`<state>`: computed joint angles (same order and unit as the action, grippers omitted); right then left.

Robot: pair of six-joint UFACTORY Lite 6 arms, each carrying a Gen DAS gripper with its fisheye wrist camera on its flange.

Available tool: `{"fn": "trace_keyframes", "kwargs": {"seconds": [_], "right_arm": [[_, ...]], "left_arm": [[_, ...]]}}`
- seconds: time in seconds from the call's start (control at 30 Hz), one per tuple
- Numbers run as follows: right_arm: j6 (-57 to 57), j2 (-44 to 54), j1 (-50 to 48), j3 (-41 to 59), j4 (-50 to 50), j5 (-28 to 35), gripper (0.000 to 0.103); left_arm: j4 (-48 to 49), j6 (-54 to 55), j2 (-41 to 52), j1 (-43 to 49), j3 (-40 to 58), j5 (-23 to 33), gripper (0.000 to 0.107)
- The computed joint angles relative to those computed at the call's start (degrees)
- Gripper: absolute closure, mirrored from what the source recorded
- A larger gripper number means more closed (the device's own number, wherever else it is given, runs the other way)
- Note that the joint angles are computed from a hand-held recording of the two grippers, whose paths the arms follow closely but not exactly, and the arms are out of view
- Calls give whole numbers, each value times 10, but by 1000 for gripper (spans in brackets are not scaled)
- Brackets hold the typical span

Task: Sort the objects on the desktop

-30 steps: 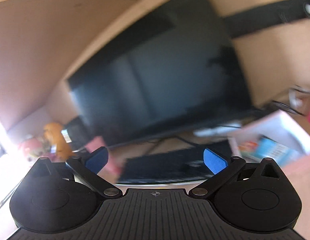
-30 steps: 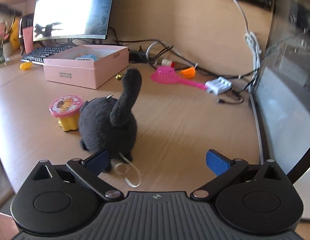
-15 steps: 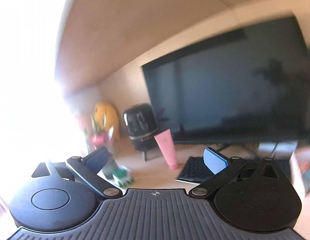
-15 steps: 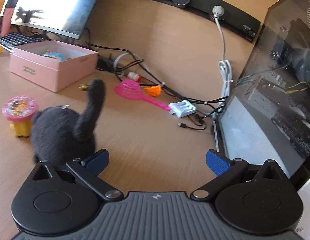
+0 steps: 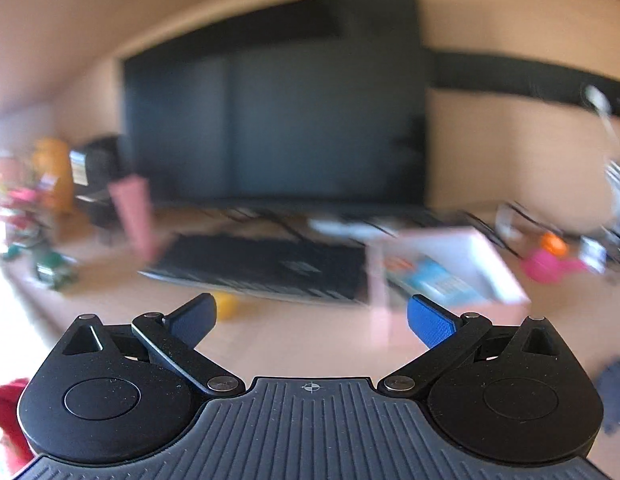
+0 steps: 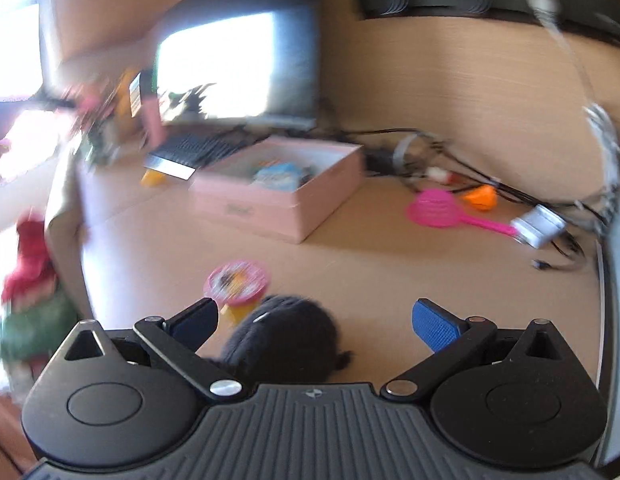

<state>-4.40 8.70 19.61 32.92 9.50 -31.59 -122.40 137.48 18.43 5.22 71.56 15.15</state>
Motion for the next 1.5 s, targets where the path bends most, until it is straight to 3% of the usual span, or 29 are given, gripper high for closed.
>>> {"fn": "trace_keyframes", "kwargs": {"seconds": [0.2,0.3,0.33,0.37,0.57,0.7,0.77,0.87,0.93,0.97,1.2,1.37,1.5], "right_arm": [[-219,136,94,110,311,-19,0],[-201,175,89,145,334,-10,7],[-176,170,81,141,307,9,27],[-155,157,73,135,282,31,33],[-172,48,61,47,332,22,34],[-233,-23,74,2,431,12,33],[-249,-47,82,-15,459,7,33],[-268,-65,93,-30,498,6,33],[-271,-61,95,-28,508,11,33],[-270,-56,96,-26,511,11,33],[-281,-36,102,6,493,41,33],[-252,4,101,65,418,85,33],[-200,29,93,133,320,118,33]], "left_arm": [[3,-14,54,-74,-28,4,4],[20,-22,90,-107,-20,7,4],[19,-14,108,-112,-12,12,4],[18,-8,118,-125,-11,15,4],[-62,96,196,-208,10,33,4],[-179,181,250,-255,56,11,9],[-136,123,276,-264,94,-11,32],[-67,55,294,-267,125,-25,33],[-73,68,295,-269,127,-20,38],[-83,80,292,-269,123,-16,46],[-96,104,228,-251,38,19,46],[-117,156,149,-208,-56,38,46],[-160,202,111,-169,-68,37,46]]}}
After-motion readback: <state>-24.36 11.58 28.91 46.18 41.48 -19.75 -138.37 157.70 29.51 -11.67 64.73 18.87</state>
